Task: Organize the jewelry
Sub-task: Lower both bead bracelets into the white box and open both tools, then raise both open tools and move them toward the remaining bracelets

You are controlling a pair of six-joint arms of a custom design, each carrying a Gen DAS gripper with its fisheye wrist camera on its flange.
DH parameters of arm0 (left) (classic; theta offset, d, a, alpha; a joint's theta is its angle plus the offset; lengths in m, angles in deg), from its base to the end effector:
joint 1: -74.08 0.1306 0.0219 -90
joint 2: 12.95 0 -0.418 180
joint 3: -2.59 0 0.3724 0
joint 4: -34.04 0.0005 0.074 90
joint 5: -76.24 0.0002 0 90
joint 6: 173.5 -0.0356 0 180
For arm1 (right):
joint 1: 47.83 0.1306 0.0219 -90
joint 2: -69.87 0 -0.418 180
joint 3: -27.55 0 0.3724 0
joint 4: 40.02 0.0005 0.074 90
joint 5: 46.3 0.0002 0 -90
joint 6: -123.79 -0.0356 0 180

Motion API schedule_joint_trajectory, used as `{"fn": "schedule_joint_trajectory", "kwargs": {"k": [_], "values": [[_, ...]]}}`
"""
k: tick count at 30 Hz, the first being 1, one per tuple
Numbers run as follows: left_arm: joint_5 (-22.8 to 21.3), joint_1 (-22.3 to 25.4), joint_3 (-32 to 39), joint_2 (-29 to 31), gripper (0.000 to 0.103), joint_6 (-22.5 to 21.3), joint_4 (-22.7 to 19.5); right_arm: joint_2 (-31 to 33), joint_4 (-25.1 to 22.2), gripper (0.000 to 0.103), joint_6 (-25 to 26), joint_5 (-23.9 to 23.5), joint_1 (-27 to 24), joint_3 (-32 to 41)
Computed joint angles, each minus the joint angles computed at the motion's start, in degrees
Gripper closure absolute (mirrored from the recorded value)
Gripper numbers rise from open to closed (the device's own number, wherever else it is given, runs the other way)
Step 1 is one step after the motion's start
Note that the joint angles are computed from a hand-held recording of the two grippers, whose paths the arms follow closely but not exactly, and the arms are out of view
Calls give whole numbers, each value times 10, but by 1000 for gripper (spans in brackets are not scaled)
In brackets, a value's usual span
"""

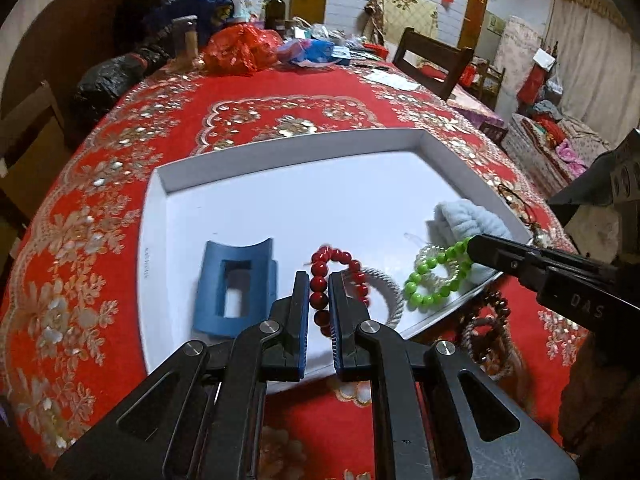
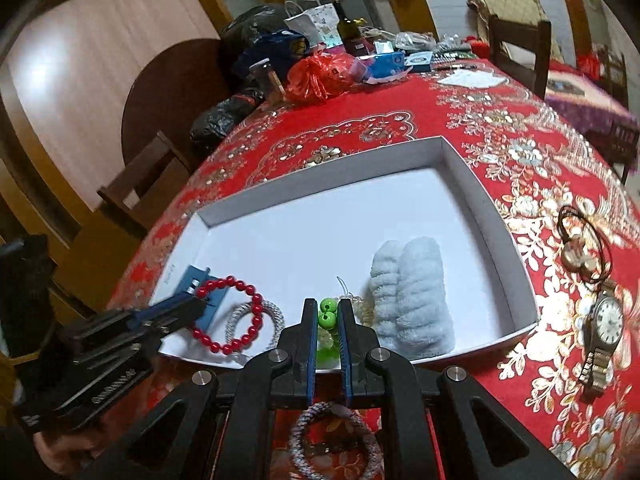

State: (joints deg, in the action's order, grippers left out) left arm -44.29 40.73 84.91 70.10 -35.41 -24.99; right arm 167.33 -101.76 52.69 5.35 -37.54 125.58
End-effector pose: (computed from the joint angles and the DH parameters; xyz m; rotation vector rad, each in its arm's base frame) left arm 0.3406 -0.2031 0.4503 -0.4844 2.3622 0.0735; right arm 0.4857 0.1101 0.4594 -0.8394 2.3441 0.8121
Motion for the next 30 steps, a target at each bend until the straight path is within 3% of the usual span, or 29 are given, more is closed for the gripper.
{"fn": "schedule_joint_trajectory", "kwargs": {"k": [2,3,4,6,7,11,20,26,30], "values": [[-4,-2,-5,-4,92,11,-3,0,13,89,-7,12,3,-6],[-5,-4,-6,-5,90,19,-7,-1,16,79,-11,14,3,-8],[-7,-3,-7,-6,83,23,-10,-1,20,65,-17,14,1,-9],[-21,-6,-7,-11,68,32,-16,-9,46,58,-36,2,-6,-17],[-30,-7,-8,-13,63,37,-18,-13,58,58,-44,-6,-10,-20],[-50,-19,-12,-25,63,52,-26,-24,86,58,-69,-33,-23,-24],[-53,-65,-36,-39,62,89,-36,-51,102,58,-116,-34,-56,-43],[-54,-105,-65,-64,62,131,-43,-78,57,58,-129,40,-87,-66],[-37,-124,-78,-59,62,137,-32,-96,16,58,-137,89,-105,-92]]}}
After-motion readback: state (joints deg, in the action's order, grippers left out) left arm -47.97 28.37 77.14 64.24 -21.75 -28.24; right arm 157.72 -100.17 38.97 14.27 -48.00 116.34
